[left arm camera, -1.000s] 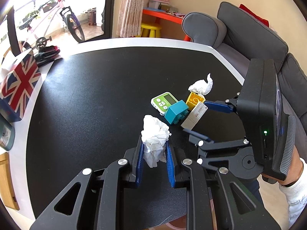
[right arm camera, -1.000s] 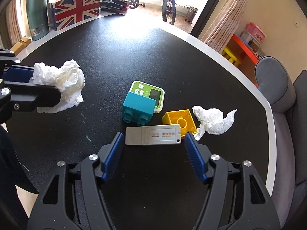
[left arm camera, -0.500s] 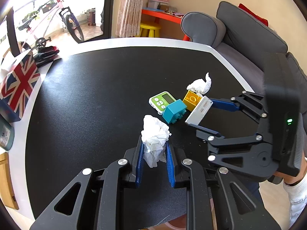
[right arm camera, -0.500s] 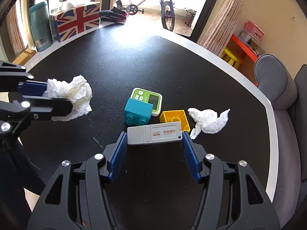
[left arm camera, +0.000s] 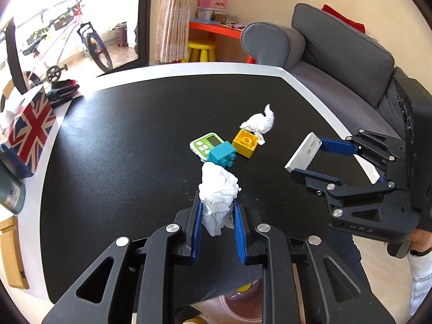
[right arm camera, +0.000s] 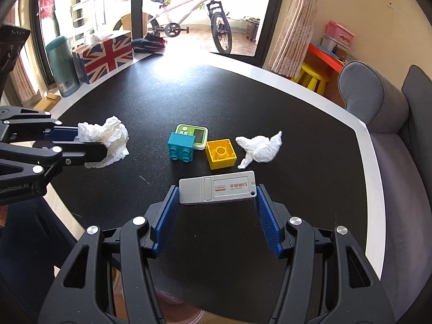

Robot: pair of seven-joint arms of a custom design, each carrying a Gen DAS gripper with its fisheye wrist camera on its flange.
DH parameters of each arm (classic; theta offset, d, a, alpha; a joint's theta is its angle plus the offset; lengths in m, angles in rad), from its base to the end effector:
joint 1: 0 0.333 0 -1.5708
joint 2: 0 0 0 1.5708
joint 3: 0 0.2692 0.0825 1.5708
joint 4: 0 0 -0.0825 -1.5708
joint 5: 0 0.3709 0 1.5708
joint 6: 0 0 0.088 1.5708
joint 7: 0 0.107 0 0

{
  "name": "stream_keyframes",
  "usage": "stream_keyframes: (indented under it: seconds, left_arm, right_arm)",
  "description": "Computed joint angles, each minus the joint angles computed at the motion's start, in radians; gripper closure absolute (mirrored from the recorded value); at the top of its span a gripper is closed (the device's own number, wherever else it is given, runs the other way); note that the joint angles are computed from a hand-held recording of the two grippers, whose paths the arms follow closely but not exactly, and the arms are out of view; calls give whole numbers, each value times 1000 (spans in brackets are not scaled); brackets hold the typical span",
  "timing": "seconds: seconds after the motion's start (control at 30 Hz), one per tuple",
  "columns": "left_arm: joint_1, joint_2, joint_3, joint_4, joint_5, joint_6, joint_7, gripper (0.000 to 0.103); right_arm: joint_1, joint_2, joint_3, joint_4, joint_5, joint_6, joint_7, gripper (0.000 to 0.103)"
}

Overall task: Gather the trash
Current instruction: 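Carry both items over the pink bin while the right gripper opens to drop the white stick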

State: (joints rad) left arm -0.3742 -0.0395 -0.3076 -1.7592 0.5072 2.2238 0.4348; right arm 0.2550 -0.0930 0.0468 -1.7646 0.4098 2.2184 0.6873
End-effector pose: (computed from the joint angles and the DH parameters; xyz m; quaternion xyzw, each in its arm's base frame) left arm 0.4587 -0.3562 0.5836 -0.7414 0.5803 -0.2672 0.2052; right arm 0.5359 0.1814 0.6104 -0.9115 0.2532 -0.1439 0.2904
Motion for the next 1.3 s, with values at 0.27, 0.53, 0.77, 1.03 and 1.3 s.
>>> stream_keyframes:
  seconds: [0.27,0.53,0.77,1.03,1.3]
  left_arm:
    - [-31,3,-22,17,44,-15,-20,82]
    - [-62,-3,-41,7,63,-14,-41,82]
    - [-98,3,-61,-13,70,-6,-74,82]
    - [-124,10,-65,-64,34,54,-125,82]
    - [-142,28,-67,-106,6,102,-168,82]
  right_arm:
    - [-28,-83,-41,-52,82,-57,-46,46]
    - [-53,-178,-79,-141,135,-117,-91,46]
    - [-75,-261,-111,-227,162,-190,-127,46]
    - [-96,-341,-126,-330,151,-230,-151,46]
    - [-116,-367,-128,-418,120,-271,-153,46]
